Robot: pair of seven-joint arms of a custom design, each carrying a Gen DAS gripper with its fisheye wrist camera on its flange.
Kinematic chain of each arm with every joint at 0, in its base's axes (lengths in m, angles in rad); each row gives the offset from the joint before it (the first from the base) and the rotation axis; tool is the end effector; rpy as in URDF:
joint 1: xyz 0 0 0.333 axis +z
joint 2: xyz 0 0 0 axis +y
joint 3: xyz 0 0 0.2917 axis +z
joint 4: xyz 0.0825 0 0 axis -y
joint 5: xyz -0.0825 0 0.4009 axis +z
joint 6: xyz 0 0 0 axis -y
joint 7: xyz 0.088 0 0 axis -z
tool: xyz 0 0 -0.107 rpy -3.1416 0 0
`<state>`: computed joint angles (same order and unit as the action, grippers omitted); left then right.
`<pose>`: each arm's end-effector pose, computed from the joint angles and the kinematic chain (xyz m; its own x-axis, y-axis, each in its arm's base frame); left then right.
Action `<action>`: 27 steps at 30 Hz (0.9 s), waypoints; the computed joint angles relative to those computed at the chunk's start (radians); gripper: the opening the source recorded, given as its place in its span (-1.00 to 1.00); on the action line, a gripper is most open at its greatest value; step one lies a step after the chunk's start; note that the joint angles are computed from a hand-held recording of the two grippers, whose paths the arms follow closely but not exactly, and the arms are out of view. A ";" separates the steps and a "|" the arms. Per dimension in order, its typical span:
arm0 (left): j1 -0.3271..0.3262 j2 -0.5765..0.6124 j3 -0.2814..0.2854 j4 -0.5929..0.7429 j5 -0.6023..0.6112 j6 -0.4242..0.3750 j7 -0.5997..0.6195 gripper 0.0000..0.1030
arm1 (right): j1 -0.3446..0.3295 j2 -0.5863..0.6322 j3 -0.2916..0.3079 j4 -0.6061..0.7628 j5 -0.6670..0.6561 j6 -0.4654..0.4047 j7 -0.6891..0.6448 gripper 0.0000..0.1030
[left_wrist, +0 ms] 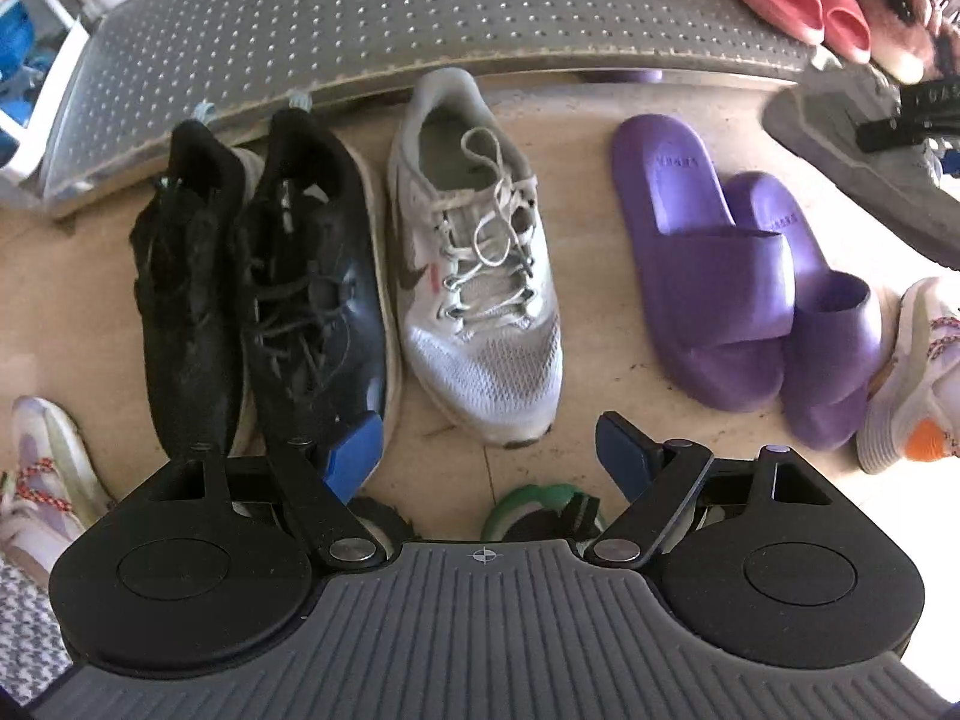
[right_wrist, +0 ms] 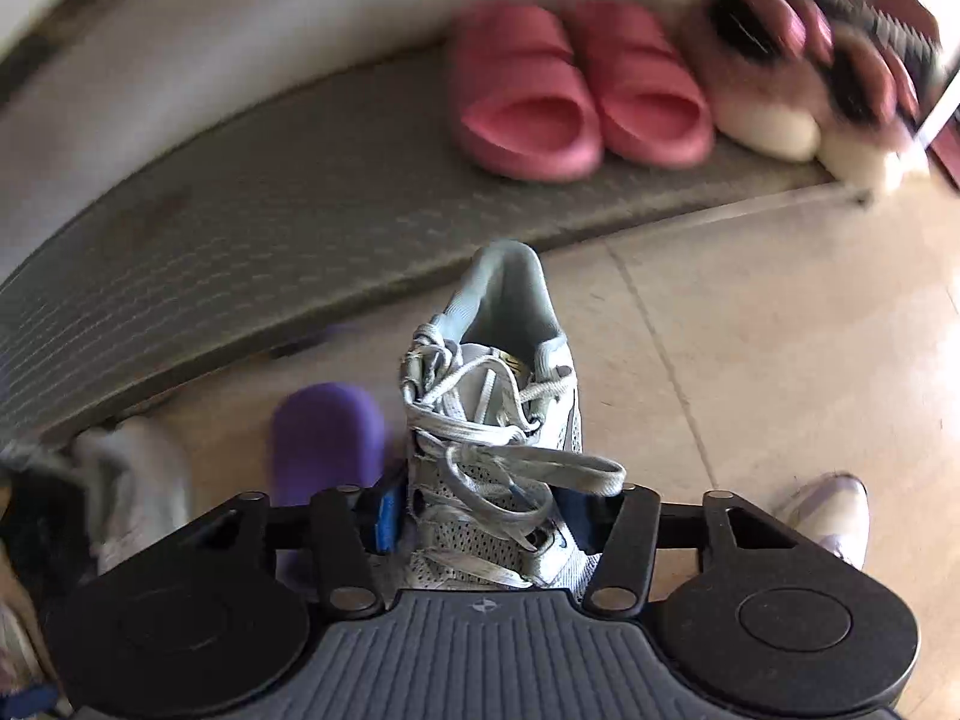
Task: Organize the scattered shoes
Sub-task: 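Carry the grey-white sneaker beside its mate, lower it, open the right tool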
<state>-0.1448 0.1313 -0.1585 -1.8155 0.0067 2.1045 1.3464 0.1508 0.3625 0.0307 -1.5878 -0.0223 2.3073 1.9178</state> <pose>0.5992 -0.1838 0.4500 -0.0824 -0.9954 0.0494 -0.9857 0.0741 -0.1515 0.6923 0.1240 0.4352 -0.1373 -0.9844 -0.1096 -0.9284 0.1665 -0.3321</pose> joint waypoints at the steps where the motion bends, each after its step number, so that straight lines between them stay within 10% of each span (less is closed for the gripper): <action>1: 0.002 -0.009 0.000 -0.005 -0.005 0.002 0.007 0.60 | 0.001 0.001 0.007 0.006 0.009 -0.002 -0.003 -0.09; 13: 0.028 0.000 0.026 0.207 0.095 -0.218 0.074 0.70 | 0.101 0.106 0.056 0.142 0.006 0.017 -0.081 0.11; 27: 0.019 0.030 -0.001 0.209 0.033 -0.167 0.176 0.71 | 0.117 0.108 0.028 0.258 -0.068 -0.266 -0.266 0.48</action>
